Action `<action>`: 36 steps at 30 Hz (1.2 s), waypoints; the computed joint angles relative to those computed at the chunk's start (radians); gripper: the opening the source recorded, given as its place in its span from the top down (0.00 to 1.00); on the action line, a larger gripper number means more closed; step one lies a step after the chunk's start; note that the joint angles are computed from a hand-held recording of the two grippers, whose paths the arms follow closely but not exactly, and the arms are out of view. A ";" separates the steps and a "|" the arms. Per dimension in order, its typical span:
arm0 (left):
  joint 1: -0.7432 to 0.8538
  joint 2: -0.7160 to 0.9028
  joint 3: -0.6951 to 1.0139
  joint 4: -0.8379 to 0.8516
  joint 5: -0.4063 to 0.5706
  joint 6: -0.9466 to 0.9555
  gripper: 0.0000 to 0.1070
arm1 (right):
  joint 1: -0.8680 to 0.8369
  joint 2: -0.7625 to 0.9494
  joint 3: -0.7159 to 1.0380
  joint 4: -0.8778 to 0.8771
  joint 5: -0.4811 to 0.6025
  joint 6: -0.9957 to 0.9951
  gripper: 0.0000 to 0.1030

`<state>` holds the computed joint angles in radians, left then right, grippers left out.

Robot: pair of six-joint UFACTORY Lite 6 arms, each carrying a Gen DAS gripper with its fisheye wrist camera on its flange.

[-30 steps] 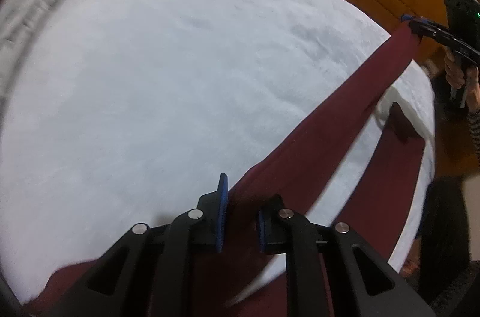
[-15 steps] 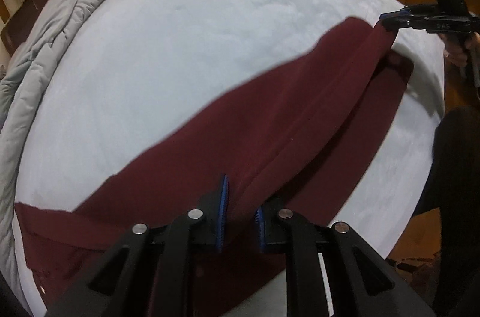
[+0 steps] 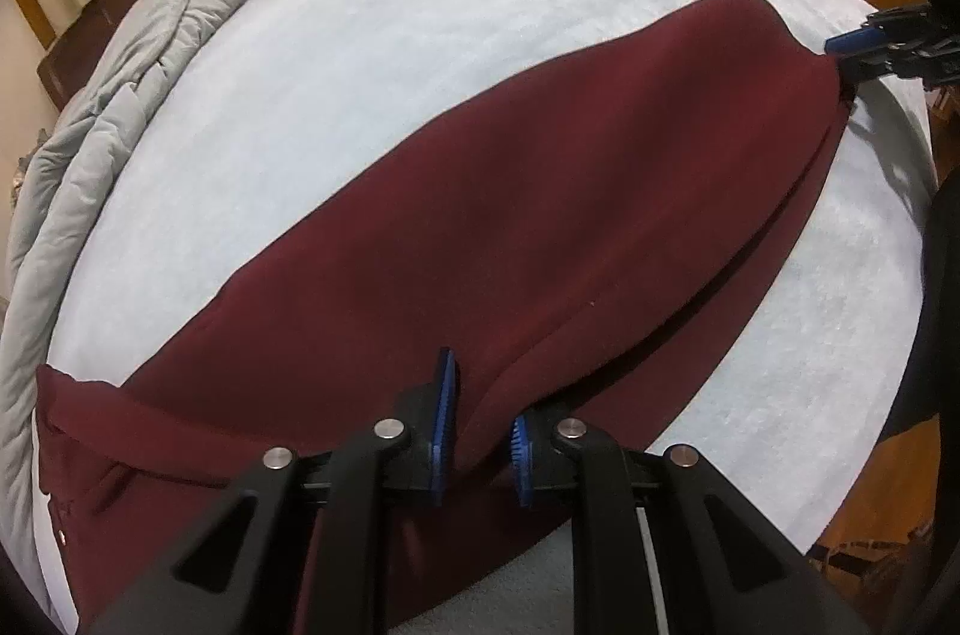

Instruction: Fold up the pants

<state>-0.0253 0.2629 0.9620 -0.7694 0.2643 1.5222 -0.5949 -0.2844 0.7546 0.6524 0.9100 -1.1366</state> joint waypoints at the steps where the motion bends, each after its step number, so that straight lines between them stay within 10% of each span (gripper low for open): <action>1: 0.008 -0.013 -0.011 -0.047 0.004 0.053 0.84 | -0.030 -0.016 0.008 0.024 0.047 -0.013 0.57; 5: 0.031 -0.055 -0.057 -0.164 0.021 0.177 0.83 | -0.087 -0.028 0.062 0.154 0.189 -0.019 0.57; 14: 0.044 -0.019 -0.061 -0.284 0.028 0.245 0.77 | 0.285 0.108 0.051 -0.167 -0.103 0.330 0.61; 18: 0.112 -0.027 0.017 -0.109 0.186 0.025 0.38 | 0.338 0.091 0.131 -0.193 -0.045 0.417 0.57; 23: 0.357 -0.019 0.195 -0.024 0.449 -0.119 0.23 | 0.585 0.121 0.283 -0.085 -0.058 0.521 0.45; 30: 0.611 0.341 0.723 0.210 0.500 -0.476 0.23 | 1.074 0.630 0.732 0.091 -0.194 0.615 0.39; 36: 0.691 0.650 1.128 0.349 0.626 -0.676 0.23 | 1.229 1.111 1.315 -0.098 -0.090 0.877 0.39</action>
<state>0.6660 0.9133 2.0905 -0.4203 0.8901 0.8458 0.6338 0.8267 2.0696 0.5543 0.8196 -0.2600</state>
